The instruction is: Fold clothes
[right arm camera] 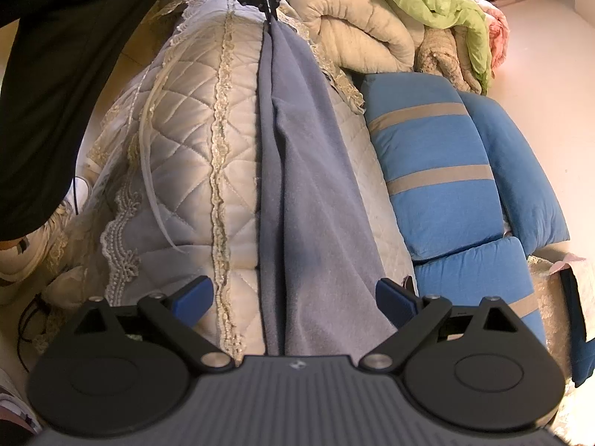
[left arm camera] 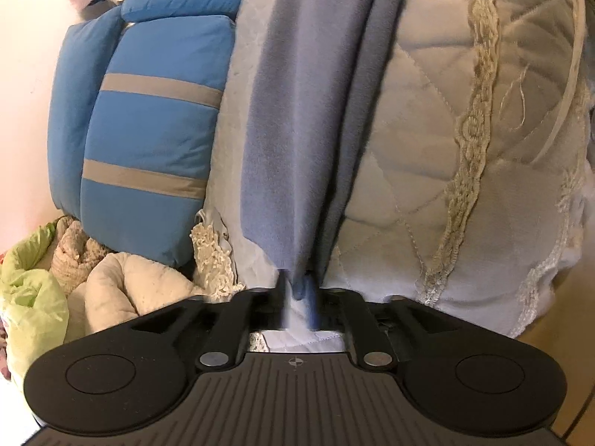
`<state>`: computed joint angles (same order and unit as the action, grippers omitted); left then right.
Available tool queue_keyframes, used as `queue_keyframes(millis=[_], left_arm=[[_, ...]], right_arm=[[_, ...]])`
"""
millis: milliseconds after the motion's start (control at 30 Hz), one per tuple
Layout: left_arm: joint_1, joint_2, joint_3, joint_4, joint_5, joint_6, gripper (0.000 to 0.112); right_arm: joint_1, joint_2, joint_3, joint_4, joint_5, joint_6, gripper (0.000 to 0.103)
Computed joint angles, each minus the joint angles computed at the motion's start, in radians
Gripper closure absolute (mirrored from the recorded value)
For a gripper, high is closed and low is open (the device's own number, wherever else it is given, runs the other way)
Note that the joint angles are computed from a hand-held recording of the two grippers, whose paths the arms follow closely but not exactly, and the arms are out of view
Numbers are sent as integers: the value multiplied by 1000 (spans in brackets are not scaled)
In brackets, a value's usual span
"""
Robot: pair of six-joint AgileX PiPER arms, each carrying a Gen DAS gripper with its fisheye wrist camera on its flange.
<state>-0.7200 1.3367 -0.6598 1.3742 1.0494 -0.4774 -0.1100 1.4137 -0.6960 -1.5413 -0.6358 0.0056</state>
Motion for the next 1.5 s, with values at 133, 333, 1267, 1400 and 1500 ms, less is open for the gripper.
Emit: queue_keyframes(millis=[133,333,1267,1400,1500], left_arm=[[-45,-85,-34,-22,2,-37,32],[-147,-8,-241,-123,53,42,32],[-245,423,-414,55,42,27,32],[-262,442,-397,90,54,45,40],[-263,435,-413,47,48,81,84]], right_arm=[[-4,-3,0,-3,-12,1,3],[-3,-3,-5,10,-20,-6,2],[-24,-14,8,13,-60,-26,0],[-25,-16,6,8,-63,-19,0],[-29,-17,5,-2,-67,-12,0]])
